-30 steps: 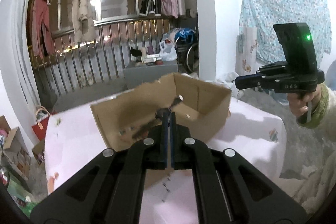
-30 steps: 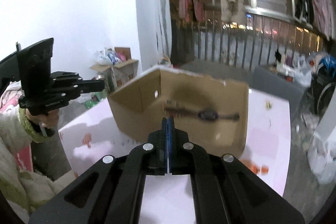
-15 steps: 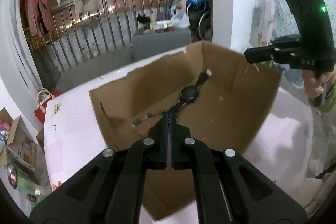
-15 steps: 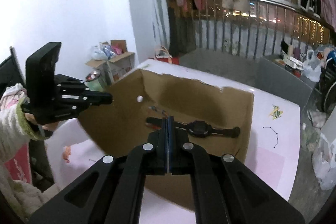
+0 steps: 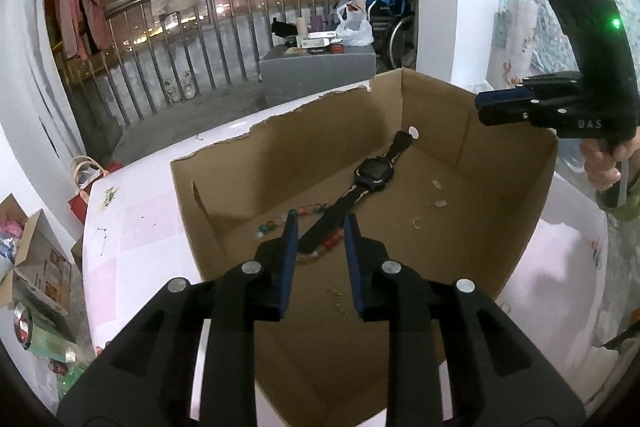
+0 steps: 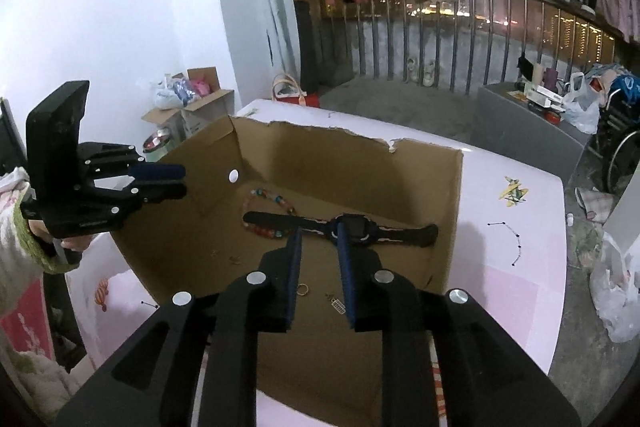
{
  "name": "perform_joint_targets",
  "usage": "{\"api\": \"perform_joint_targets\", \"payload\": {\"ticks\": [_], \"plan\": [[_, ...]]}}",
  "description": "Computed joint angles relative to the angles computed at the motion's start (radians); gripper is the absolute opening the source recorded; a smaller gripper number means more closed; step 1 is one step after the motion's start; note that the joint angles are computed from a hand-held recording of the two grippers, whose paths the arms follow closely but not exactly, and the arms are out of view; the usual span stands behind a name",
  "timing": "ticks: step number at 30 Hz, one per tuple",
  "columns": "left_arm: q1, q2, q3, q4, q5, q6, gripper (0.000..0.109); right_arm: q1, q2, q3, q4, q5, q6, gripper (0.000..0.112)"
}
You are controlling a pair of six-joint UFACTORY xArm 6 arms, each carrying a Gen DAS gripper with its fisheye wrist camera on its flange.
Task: Organize jewelry
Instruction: 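Lower both grippers into the box and open them, then withdraw both grippers to the pink bead bracelet and gold ring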
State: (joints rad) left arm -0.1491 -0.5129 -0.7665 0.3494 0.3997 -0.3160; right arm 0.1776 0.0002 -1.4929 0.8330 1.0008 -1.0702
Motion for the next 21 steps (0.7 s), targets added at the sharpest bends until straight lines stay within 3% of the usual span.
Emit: {"api": "perform_joint_targets", "payload": {"ticks": [7,14,18,21], "plan": [[-0.011,-0.117,0.064,0.087,-0.008,-0.106,0.029,-0.062,-0.097,0.068,0.100,0.052,-0.061,0.021],[-0.075,-0.318,0.183,0.047,-0.018,-0.123,0.034,-0.131,-0.256,0.212,0.148,0.154,-0.183,0.021],[-0.142,-0.420,0.273,-0.115,-0.070,-0.002,0.040,-0.170,-0.315,0.286,0.149,0.248,-0.209,0.021],[-0.202,-0.434,0.323,-0.288,-0.100,0.159,0.042,-0.171,-0.328,0.334,0.117,0.300,-0.207,0.021]]}}
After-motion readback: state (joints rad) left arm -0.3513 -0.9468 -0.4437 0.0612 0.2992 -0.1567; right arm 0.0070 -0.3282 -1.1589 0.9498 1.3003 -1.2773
